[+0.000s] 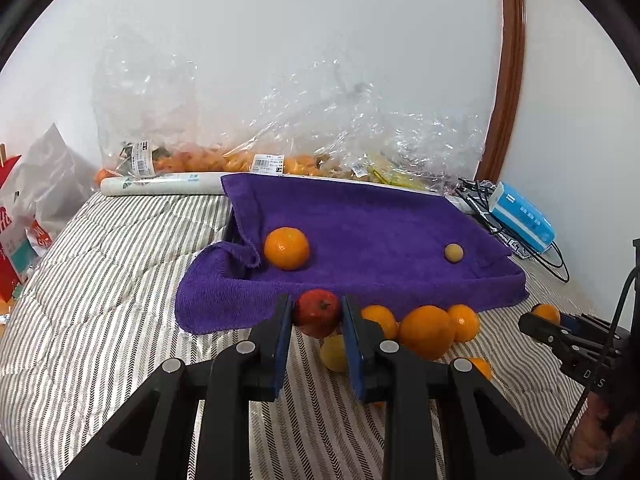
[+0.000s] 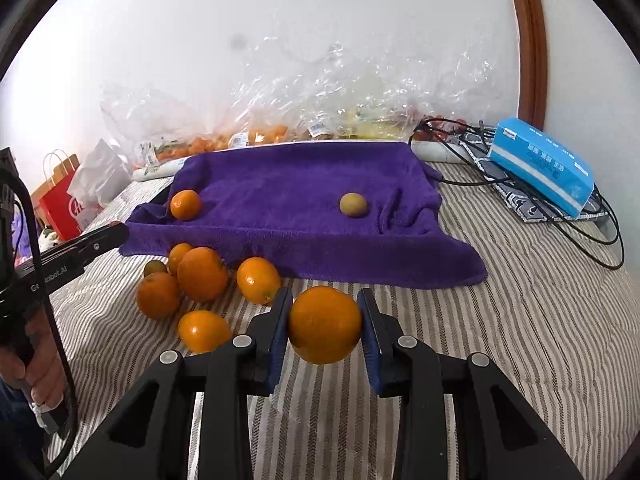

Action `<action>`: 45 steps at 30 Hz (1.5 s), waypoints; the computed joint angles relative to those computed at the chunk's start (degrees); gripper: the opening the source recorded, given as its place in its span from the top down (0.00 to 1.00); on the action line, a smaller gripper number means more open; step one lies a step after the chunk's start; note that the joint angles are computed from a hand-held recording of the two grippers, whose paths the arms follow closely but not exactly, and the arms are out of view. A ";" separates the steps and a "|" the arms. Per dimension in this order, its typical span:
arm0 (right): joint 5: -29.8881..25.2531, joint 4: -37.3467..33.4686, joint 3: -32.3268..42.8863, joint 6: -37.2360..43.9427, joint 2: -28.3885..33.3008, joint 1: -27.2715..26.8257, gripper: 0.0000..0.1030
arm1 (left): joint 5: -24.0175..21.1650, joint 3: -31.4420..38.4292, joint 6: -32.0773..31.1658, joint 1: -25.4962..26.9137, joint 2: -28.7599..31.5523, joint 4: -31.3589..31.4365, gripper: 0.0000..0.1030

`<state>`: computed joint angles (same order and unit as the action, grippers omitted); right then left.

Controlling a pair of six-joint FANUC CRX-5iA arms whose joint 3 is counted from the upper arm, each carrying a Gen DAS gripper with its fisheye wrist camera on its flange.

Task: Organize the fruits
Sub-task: 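Carry the red fruit in the left tool while the right tool carries the orange onto the towel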

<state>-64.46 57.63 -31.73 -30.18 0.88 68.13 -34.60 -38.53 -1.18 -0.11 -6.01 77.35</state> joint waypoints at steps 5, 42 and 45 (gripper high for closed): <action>-0.49 0.04 0.81 1.91 0.83 -1.06 0.68 | 0.41 0.18 0.63 -0.10 0.21 -0.04 0.77; 9.94 0.79 1.37 14.08 1.43 -13.64 0.68 | 1.53 14.65 19.54 -2.80 12.21 -14.91 0.77; 11.95 -0.87 1.32 14.84 1.21 -14.60 0.68 | 0.89 14.93 19.19 -2.95 12.36 -16.19 0.77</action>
<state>-52.51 56.76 -30.41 -15.34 2.10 53.53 -33.71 -23.60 18.02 -3.06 6.35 61.15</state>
